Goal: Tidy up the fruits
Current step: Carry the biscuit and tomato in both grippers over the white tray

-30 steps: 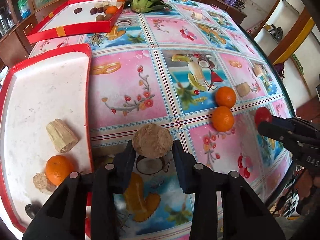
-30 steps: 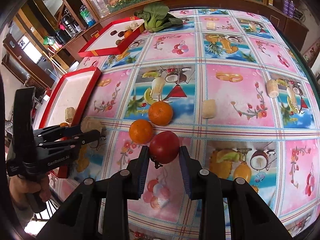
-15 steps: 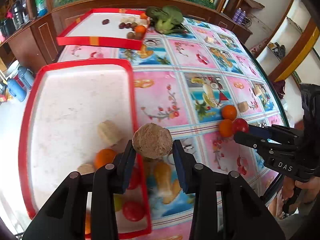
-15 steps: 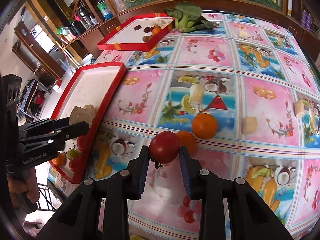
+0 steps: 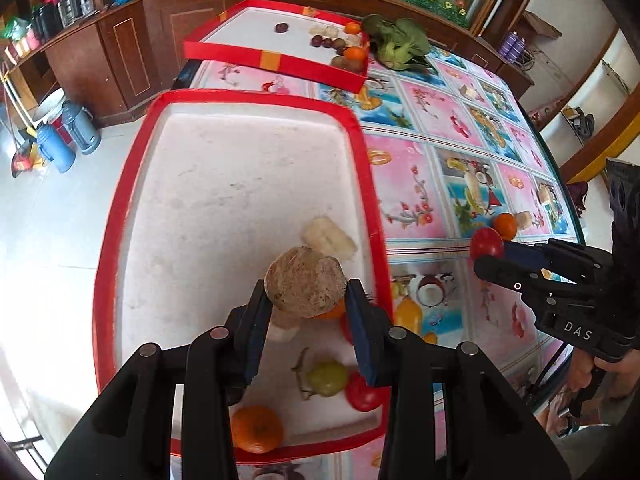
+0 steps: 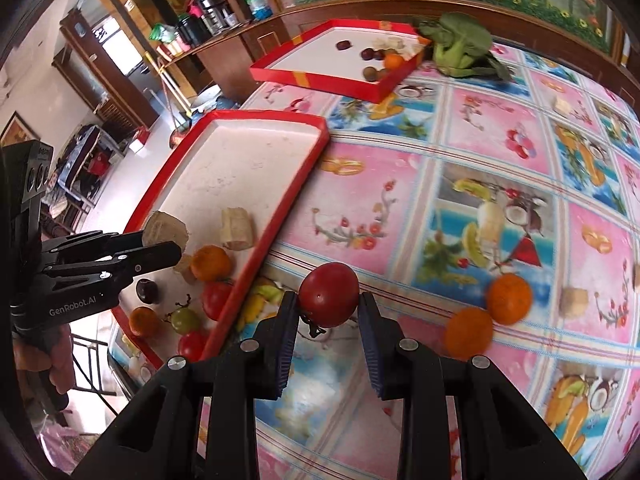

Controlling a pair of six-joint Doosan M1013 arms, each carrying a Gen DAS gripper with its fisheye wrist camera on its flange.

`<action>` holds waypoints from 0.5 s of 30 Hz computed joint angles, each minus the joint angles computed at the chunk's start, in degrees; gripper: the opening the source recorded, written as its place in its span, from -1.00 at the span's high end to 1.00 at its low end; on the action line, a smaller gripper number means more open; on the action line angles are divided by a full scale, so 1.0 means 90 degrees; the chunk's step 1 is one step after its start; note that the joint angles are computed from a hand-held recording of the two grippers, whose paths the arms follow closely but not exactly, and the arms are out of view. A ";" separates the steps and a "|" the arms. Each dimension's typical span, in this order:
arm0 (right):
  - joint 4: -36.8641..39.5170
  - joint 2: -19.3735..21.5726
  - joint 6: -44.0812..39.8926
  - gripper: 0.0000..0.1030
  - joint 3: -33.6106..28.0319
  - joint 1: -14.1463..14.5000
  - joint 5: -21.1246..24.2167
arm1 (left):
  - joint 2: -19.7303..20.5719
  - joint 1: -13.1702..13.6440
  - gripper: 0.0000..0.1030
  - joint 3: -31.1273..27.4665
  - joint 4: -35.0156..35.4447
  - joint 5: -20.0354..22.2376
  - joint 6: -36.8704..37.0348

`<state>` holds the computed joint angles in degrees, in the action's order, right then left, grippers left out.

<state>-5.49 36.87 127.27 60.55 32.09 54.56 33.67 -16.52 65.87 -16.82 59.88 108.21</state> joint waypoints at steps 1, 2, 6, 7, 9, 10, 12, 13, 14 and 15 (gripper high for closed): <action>0.0010 0.0071 -0.0075 0.40 -0.0116 0.0008 0.0059 | 0.0018 0.0030 0.32 -0.0020 0.0002 0.0032 -0.0033; 0.0037 0.0158 -0.0159 0.40 -0.0256 0.0012 0.0131 | 0.0042 0.0063 0.32 -0.0046 -0.0001 0.0071 -0.0073; 0.0137 0.0454 -0.0415 0.40 -0.0759 0.0013 0.0350 | 0.0105 0.0151 0.32 -0.0091 0.0034 0.0144 -0.0137; 0.0172 0.0530 -0.0461 0.40 -0.0893 0.0006 0.0402 | 0.0126 0.0165 0.32 -0.0110 0.0053 0.0165 -0.0144; 0.0256 0.0691 -0.0545 0.40 -0.1172 -0.0023 0.0515 | 0.0181 0.0197 0.32 -0.0166 0.0114 0.0193 -0.0206; 0.0271 0.0796 -0.0570 0.40 -0.1354 -0.0035 0.0598 | 0.0209 0.0217 0.32 -0.0200 0.0113 0.0215 -0.0246; 0.0357 0.0992 -0.0610 0.40 -0.1687 -0.0067 0.0750 | 0.0291 0.0257 0.32 -0.0316 0.0030 0.0305 -0.0278; 0.0431 0.1081 -0.0627 0.40 -0.1832 -0.0086 0.0809 | 0.0328 0.0267 0.32 -0.0372 0.0019 0.0337 -0.0276; 0.0500 0.1158 -0.0644 0.40 -0.1957 -0.0102 0.0862 | 0.0355 0.0266 0.32 -0.0411 0.0029 0.0349 -0.0269; 0.0562 0.1252 -0.0664 0.40 -0.2112 -0.0115 0.0929 | 0.0384 0.0261 0.32 -0.0451 0.0029 0.0363 -0.0237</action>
<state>-0.43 48.13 121.30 41.54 31.05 62.92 37.13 -14.16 61.81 -16.55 63.14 106.08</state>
